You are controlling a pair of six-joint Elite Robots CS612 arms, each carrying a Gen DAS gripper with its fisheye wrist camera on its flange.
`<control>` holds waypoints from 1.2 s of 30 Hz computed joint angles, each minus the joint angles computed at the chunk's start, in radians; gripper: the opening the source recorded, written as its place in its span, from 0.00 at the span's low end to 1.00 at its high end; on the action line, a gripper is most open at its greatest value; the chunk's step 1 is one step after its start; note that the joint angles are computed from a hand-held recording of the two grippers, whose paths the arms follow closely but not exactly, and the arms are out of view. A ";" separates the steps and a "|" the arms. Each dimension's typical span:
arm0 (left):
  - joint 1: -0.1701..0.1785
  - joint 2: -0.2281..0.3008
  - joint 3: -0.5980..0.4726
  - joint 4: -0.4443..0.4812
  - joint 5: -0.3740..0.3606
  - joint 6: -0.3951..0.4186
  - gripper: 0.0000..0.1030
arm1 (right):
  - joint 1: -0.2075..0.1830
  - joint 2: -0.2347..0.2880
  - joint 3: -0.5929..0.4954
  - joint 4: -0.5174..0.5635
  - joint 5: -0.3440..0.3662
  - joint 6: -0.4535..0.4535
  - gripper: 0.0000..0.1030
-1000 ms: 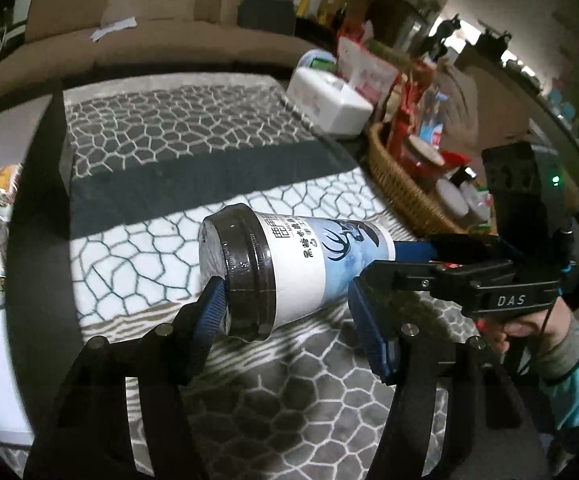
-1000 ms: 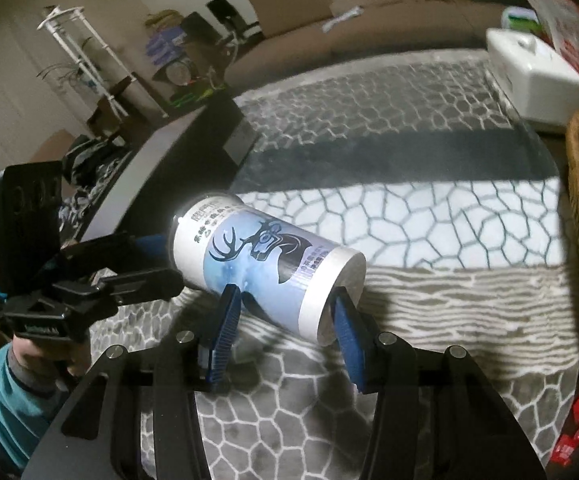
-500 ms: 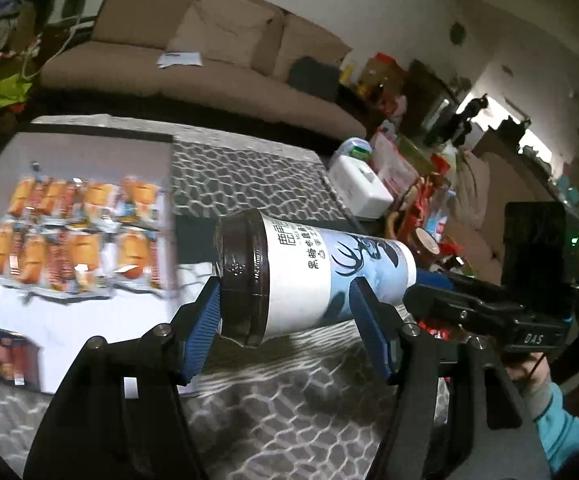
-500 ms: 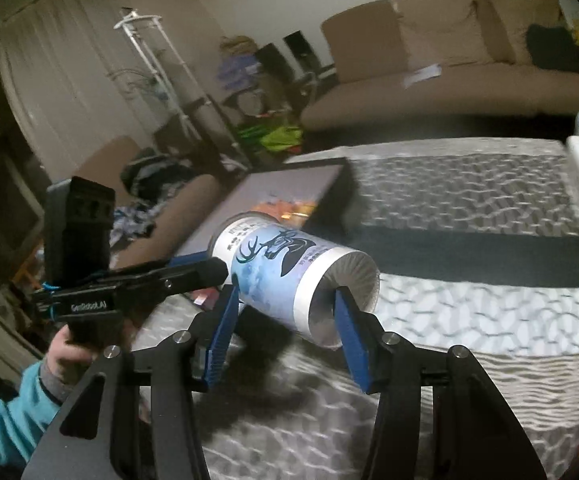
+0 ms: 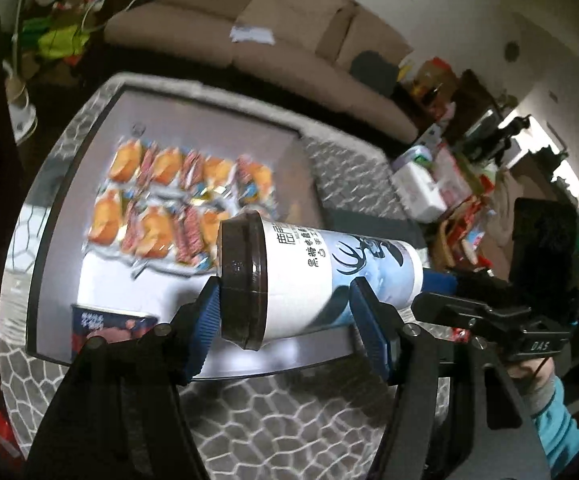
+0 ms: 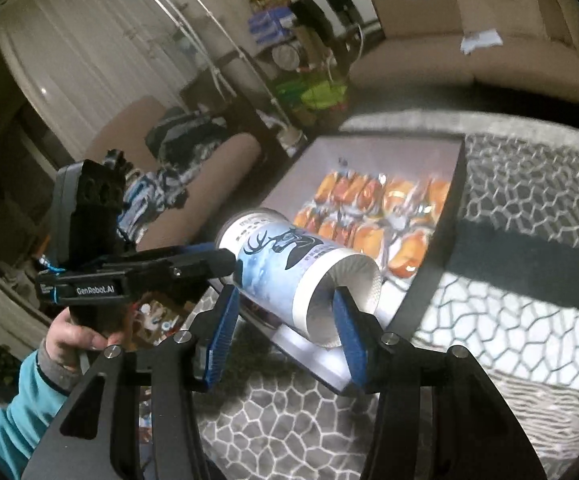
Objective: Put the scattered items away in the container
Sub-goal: 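Carry the milk-tea cup over the tray and lower it in with the left tool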
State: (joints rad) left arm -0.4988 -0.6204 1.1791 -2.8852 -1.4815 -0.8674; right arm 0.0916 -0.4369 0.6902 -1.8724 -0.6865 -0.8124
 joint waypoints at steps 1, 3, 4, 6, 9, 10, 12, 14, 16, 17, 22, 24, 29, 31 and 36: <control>0.004 0.003 0.002 0.005 -0.013 -0.003 0.59 | 0.006 0.005 -0.001 -0.008 -0.019 0.006 0.50; 0.013 0.015 -0.002 0.024 -0.038 -0.007 0.59 | 0.014 0.010 0.000 -0.011 -0.055 0.003 0.50; 0.017 0.022 -0.006 0.033 -0.054 -0.009 0.59 | 0.018 0.014 -0.005 -0.008 -0.072 0.003 0.50; 0.025 0.033 -0.007 0.042 -0.091 -0.020 0.59 | 0.029 0.033 -0.036 0.017 -0.112 -0.005 0.50; 0.038 0.049 -0.017 0.067 -0.131 -0.020 0.59 | 0.038 0.058 -0.071 0.041 -0.146 -0.013 0.50; 0.039 0.052 -0.020 0.077 -0.129 -0.026 0.59 | 0.040 0.066 -0.083 0.050 -0.159 -0.015 0.50; 0.045 0.062 -0.033 0.099 -0.143 -0.024 0.59 | 0.049 0.083 -0.114 0.086 -0.191 -0.023 0.50; 0.051 0.070 -0.039 0.111 -0.157 -0.026 0.59 | 0.056 0.093 -0.131 0.108 -0.223 -0.035 0.50; 0.052 0.077 -0.051 0.145 -0.159 -0.013 0.59 | 0.061 0.099 -0.140 0.123 -0.249 -0.043 0.50; 0.052 0.077 -0.054 0.159 -0.156 -0.010 0.60 | 0.063 0.096 -0.133 0.112 -0.253 -0.048 0.50; 0.050 0.080 -0.066 0.192 -0.155 -0.008 0.61 | 0.072 0.107 -0.165 0.135 -0.310 -0.057 0.50; 0.050 0.081 -0.076 0.222 -0.153 0.005 0.62 | 0.080 0.109 -0.177 0.149 -0.357 -0.080 0.50; 0.050 0.089 -0.099 0.275 -0.169 0.012 0.65 | 0.095 0.110 -0.189 0.160 -0.445 -0.095 0.50; 0.049 0.092 -0.110 0.301 -0.171 0.023 0.65 | 0.098 0.120 -0.215 0.183 -0.470 -0.096 0.50; 0.046 0.101 -0.139 0.356 -0.181 0.044 0.65 | 0.097 0.141 -0.269 0.235 -0.491 -0.066 0.50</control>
